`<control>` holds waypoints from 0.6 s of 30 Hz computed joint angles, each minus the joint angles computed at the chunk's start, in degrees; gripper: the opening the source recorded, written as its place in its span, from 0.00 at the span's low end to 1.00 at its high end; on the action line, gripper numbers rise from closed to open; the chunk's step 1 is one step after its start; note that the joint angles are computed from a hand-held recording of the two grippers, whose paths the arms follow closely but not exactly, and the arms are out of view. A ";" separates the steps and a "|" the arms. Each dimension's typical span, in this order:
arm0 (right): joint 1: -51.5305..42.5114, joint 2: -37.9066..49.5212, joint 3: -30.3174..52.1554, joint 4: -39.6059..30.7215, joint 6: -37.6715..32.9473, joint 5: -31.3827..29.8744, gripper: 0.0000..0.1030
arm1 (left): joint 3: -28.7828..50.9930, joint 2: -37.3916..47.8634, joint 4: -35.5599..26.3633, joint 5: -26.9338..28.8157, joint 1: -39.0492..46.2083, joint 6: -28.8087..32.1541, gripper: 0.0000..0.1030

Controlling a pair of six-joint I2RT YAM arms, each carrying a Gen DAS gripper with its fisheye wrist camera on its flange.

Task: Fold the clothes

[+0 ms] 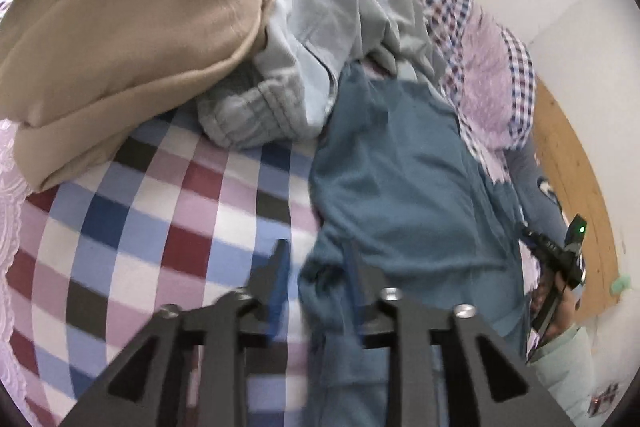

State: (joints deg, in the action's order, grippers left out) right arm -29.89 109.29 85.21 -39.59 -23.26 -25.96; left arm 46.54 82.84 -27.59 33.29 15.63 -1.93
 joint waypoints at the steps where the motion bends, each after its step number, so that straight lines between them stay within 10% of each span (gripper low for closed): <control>1: 1.05 0.50 0.03 0.57 -0.61 1.08 0.43 | -0.02 0.97 1.72 -0.78 -0.90 -0.77 0.33; 4: 3.21 0.98 -1.42 2.64 -2.29 3.87 0.42 | 0.42 4.81 6.24 -2.24 -3.43 -3.07 0.33; 10: 5.03 -2.45 -8.24 9.41 -5.15 8.88 0.06 | 0.08 7.06 12.27 -4.31 -7.12 -6.05 0.33; 18: 1.04 -6.67 -11.95 17.90 5.29 9.37 0.03 | -0.69 7.70 14.47 -5.75 -8.11 -6.47 0.33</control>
